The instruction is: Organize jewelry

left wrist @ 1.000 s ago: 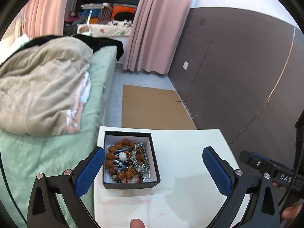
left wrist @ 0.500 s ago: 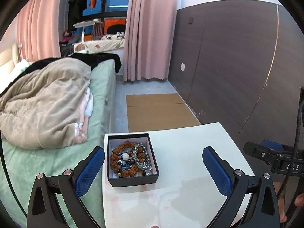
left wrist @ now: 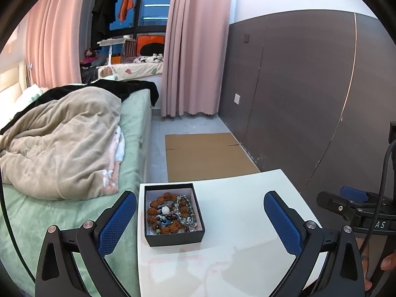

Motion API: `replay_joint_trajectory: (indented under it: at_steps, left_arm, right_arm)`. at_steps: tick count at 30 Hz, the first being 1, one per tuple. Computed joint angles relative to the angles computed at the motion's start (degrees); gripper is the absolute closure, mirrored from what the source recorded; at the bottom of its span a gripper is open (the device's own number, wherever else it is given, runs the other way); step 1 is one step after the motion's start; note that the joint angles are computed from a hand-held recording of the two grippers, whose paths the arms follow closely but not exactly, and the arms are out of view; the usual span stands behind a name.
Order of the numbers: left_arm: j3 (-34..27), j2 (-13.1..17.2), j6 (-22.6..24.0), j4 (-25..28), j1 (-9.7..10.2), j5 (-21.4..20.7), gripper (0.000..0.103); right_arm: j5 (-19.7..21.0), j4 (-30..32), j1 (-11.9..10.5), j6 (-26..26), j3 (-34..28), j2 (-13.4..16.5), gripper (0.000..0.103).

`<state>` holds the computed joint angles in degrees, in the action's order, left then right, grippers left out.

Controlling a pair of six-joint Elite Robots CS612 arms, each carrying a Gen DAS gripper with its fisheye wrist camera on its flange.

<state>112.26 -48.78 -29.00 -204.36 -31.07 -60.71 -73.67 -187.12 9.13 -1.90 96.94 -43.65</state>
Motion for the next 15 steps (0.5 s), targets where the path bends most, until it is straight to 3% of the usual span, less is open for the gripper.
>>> replay_joint_trajectory:
  at_steps: [15]
  left_arm:
    - [0.2, -0.4, 0.0, 0.5, -0.78, 1.2, 0.0]
  right_arm:
    - [0.4, -1.0, -0.5, -1.4, 1.4, -0.9, 0.0]
